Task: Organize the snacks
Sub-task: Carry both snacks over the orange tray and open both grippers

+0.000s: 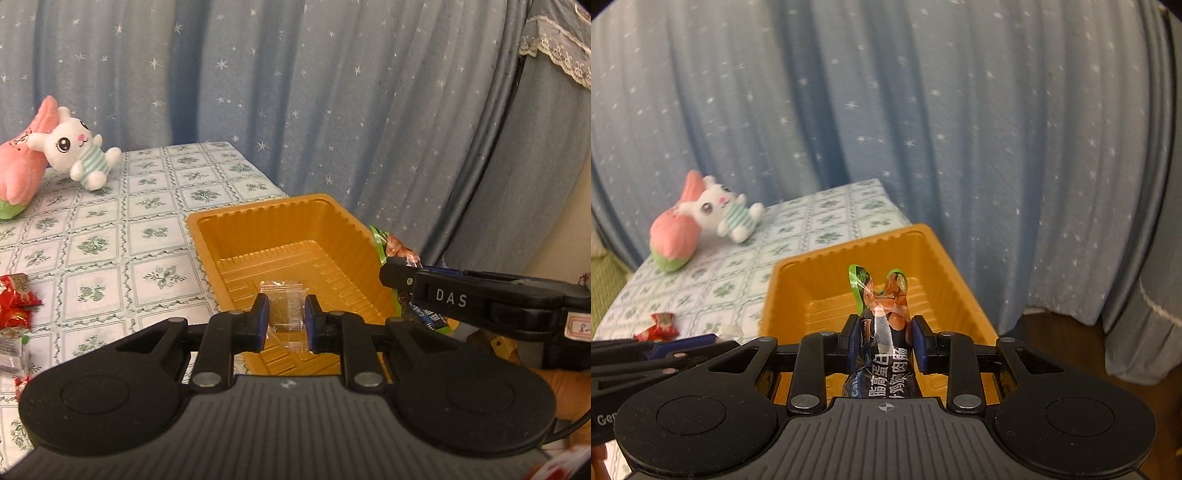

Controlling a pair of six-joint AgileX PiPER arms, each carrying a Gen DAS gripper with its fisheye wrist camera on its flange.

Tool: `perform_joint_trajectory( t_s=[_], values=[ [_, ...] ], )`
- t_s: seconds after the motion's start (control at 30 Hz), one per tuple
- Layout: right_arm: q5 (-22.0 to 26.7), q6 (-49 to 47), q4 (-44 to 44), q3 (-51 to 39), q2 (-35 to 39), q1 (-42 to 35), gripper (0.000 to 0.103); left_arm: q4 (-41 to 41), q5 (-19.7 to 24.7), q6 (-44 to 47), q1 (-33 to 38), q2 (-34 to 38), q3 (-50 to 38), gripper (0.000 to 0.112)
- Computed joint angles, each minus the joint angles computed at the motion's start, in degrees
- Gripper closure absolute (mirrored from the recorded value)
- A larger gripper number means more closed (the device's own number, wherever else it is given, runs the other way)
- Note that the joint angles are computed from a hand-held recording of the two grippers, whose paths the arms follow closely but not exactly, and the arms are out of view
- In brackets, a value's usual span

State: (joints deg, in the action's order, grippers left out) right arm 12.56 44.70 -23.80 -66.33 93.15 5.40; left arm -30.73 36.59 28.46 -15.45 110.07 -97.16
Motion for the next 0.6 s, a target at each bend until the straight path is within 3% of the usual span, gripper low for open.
perform_joint_trajectory(
  t_s=[0.33,0.4,0.43,0.6],
  values=[
    [-2.48,-0.68,4.59,0.79,1.5,-2.1,0.073,-0.32,-0.6,-0.83,-1.11,3.27,-2.49,0.094],
    [-2.65,-0.92,4.96,0.76,1.65,-2.27,0.073,-0.34,-1.16,-1.5,-1.26,3.77,-2.85,0.089],
    [-2.71,-0.71,4.7,0.76,1.69,-2.25,0.073,0.05,-1.24,-1.94,-1.29,3.83,-2.92,0.081],
    [-2.67,-2.33,6.4,0.59,2.07,-2.22,0.073,1.08,-2.02,-3.61,0.2,1.98,-0.2,0.081]
  ],
)
